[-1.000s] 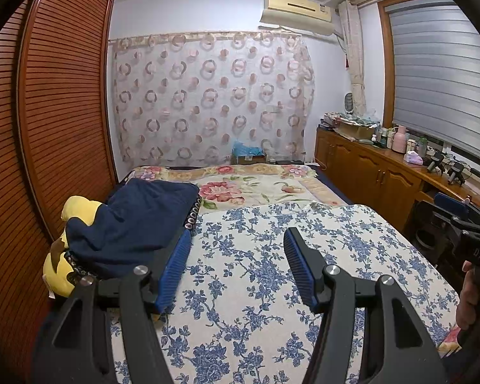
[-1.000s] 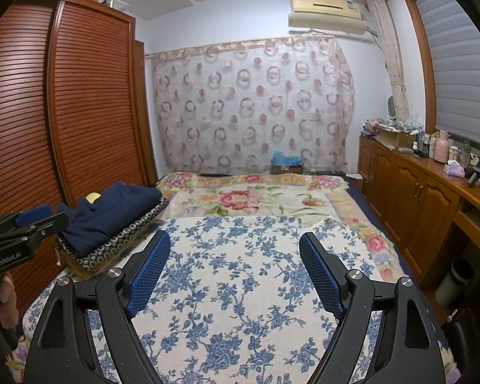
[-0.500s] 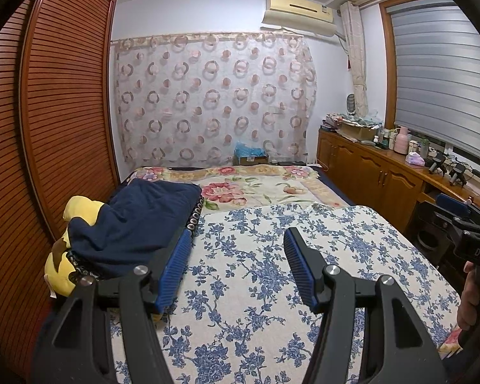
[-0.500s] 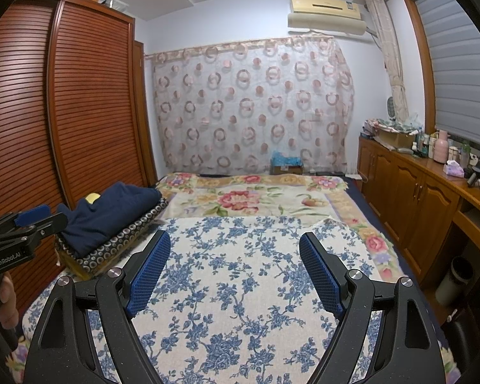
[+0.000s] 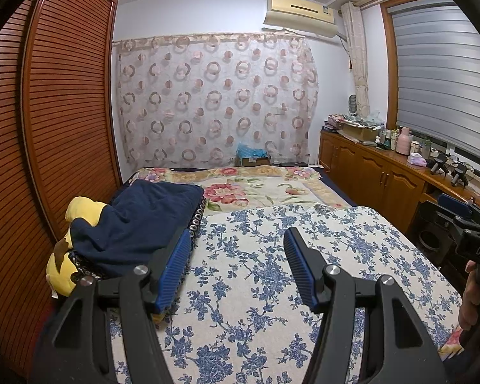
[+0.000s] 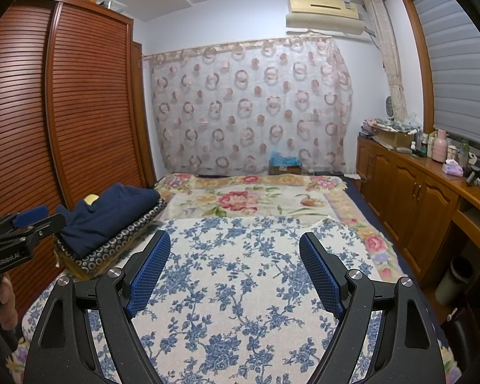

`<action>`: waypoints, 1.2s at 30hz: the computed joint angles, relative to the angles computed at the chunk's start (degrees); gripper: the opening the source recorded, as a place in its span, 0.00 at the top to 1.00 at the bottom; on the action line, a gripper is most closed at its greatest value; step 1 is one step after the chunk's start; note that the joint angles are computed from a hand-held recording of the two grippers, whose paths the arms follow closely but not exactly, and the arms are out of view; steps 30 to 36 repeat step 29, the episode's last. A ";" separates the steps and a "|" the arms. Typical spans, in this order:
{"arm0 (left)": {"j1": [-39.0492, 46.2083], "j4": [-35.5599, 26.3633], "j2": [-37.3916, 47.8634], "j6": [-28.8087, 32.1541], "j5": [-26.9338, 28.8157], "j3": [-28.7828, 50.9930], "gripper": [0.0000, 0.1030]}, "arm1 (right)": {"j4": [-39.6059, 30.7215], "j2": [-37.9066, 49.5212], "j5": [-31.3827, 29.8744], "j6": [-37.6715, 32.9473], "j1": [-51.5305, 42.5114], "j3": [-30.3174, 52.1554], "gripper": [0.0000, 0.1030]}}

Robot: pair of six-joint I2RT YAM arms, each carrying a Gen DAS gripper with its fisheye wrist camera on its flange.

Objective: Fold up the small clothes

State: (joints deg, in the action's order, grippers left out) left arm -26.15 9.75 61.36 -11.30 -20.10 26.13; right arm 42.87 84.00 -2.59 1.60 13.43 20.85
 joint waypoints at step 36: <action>-0.08 1.17 0.34 0.01 0.03 -0.71 0.42 | 0.70 0.68 0.30 0.11 0.34 -0.01 0.18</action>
